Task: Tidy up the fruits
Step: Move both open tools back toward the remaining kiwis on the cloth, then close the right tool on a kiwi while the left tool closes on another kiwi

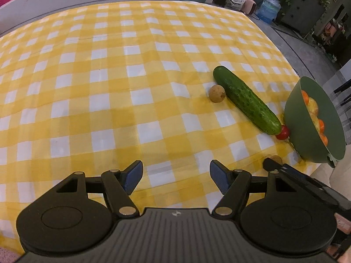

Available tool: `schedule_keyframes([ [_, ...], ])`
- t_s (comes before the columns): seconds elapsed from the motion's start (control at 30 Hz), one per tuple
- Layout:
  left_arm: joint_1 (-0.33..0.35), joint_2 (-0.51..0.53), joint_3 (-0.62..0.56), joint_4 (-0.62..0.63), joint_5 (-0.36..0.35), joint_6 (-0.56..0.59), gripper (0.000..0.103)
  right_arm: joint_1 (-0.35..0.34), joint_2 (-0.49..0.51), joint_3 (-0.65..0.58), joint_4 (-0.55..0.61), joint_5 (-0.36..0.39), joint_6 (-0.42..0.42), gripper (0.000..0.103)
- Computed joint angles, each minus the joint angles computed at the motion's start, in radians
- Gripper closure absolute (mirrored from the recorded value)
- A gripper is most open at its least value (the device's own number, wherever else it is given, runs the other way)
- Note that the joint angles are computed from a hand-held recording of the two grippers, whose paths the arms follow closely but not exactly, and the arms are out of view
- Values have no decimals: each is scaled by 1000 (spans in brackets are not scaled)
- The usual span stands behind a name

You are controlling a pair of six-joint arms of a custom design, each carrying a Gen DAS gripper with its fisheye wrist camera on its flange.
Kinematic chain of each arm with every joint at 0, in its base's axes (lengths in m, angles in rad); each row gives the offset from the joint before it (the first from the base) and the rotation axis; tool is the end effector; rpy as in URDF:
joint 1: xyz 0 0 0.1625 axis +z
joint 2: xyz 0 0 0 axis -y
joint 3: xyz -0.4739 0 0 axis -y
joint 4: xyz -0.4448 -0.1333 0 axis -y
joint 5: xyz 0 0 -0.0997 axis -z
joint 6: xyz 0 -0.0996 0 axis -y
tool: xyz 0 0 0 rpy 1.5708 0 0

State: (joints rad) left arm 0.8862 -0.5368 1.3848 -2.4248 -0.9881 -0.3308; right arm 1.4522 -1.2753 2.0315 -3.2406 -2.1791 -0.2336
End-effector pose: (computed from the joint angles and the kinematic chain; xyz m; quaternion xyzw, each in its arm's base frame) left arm -0.3612 -0.7400 -0.0113 0.1677 0.9431 -0.1422 0.2496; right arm 0.0064 -0.5921 0.3397 -0.0827 -0.8625 0.3672 0.3383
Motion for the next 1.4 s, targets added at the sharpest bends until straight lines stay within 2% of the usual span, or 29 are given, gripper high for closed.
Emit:
schedule_keyframes([
  [0.07,-1,0,2,-5,0,3,21,1,17,-1,-46,-9,-30,66],
  [0.13,-2,3,4,-21,15,6,21,8,40,-1,-97,-42,-86,74],
  [0.23,-2,8,6,-38,27,12,21,18,49,-2,-97,-55,-164,81],
  [0.4,6,10,16,-101,4,-3,22,23,63,-6,-132,-61,-218,81],
  [0.57,5,17,27,-195,-13,58,23,-14,36,32,-189,117,-198,81],
  [0.7,8,35,27,-290,-25,124,23,-61,58,70,-349,271,-228,81],
  [0.77,7,54,14,-313,-10,152,23,-90,65,90,-418,351,-212,81],
  [0.87,5,81,8,-380,29,187,23,-108,76,97,-470,402,-192,81],
  [0.97,9,106,-5,-427,36,246,23,-119,89,106,-522,455,-202,81],
  [1.07,14,124,-8,-484,34,304,23,-115,109,100,-556,443,-205,81],
  [1.23,25,152,-3,-570,21,406,23,-104,102,79,-468,360,-175,81],
  [1.4,29,183,-12,-647,3,515,23,-90,119,69,-483,321,-224,81],
])
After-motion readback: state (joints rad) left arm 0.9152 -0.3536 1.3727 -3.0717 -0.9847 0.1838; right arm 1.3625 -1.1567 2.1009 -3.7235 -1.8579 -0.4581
